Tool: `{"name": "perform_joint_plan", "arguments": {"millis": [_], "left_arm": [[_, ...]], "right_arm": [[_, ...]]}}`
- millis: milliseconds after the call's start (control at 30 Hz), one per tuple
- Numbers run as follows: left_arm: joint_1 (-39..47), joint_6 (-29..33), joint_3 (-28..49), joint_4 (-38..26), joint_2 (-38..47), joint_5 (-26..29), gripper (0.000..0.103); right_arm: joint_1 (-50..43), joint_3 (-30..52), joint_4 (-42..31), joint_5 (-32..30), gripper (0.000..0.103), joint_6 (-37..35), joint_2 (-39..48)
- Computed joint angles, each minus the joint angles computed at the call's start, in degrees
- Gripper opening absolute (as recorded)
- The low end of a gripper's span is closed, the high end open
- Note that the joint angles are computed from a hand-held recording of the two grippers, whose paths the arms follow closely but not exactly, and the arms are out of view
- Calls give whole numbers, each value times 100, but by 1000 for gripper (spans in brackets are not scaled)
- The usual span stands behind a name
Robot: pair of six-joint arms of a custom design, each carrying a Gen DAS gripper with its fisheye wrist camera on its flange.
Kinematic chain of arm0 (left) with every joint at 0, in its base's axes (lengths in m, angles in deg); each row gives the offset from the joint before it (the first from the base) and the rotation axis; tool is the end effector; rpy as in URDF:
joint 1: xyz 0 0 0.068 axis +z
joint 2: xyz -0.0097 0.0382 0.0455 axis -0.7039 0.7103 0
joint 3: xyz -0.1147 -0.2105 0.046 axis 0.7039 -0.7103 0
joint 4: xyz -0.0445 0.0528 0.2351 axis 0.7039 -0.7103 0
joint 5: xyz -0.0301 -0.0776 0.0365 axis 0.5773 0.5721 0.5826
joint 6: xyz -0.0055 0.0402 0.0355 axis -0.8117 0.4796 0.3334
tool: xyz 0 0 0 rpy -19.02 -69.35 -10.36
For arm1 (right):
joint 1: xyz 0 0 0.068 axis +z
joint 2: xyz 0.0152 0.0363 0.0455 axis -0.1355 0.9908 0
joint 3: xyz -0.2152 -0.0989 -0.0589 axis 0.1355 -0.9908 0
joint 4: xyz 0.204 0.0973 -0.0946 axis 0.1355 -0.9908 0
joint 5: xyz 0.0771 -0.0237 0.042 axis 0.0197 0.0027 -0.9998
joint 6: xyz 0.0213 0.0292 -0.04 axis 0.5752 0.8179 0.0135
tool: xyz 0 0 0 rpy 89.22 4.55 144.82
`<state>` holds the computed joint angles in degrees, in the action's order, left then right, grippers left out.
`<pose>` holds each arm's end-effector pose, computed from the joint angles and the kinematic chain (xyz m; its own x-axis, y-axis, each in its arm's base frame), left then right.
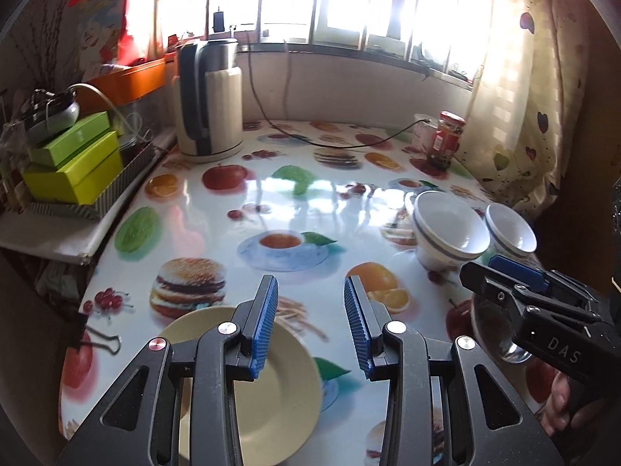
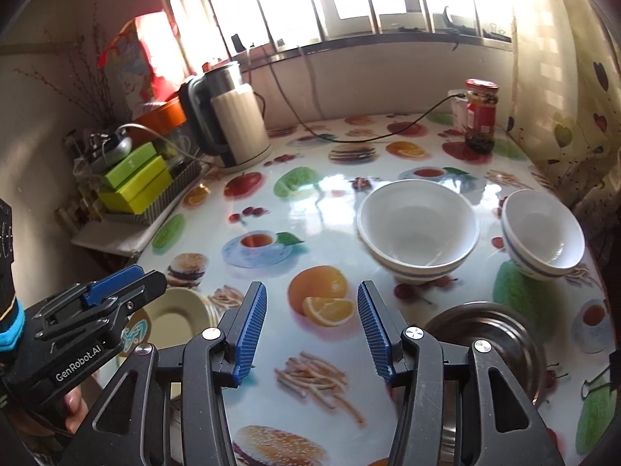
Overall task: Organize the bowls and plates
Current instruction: 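Move both tools toward the white bowls near the window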
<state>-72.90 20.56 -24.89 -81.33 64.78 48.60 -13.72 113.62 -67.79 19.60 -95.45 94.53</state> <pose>0.2472 -0.1204 0.2598 -0.6821 -0.0804 -0.7269 -0.0138 0.9952 -0.0971 0.2850 -0.0132 0.2472 -0.6899 -0.0704 -0.7204 -0.3323 0.9150 0.2289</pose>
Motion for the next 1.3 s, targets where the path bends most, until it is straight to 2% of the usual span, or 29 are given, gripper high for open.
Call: {"name": "perform_joint_plan", "arguments": {"millis": [100, 300, 633, 733, 933, 1033, 1300], "left_arm": [[-174, 51, 276, 40, 283, -116, 37], [-342, 80, 697, 135, 744, -11, 37], [-254, -80, 1565, 267, 1723, 709, 37], [-250, -120, 1894, 265, 2064, 721, 37], [-46, -308, 2677, 66, 2831, 1247, 37], [34, -398, 2981, 38, 3133, 1431, 37], [7, -352, 3660, -194, 3771, 1378, 37]], "right_arm": [[-218, 111, -10, 16, 49, -85, 46], [-606, 386, -50, -59, 53, -205, 250], [-1247, 1162, -114, -82, 54, -547, 1011], [-1364, 1514, -179, -84, 54, -628, 1374], [-1341, 2108, -261, 69, 54, -817, 1996], [-1322, 2648, -550, 8, 54, -827, 2474], [-1208, 3294, -842, -62, 52, -906, 3122]]}}
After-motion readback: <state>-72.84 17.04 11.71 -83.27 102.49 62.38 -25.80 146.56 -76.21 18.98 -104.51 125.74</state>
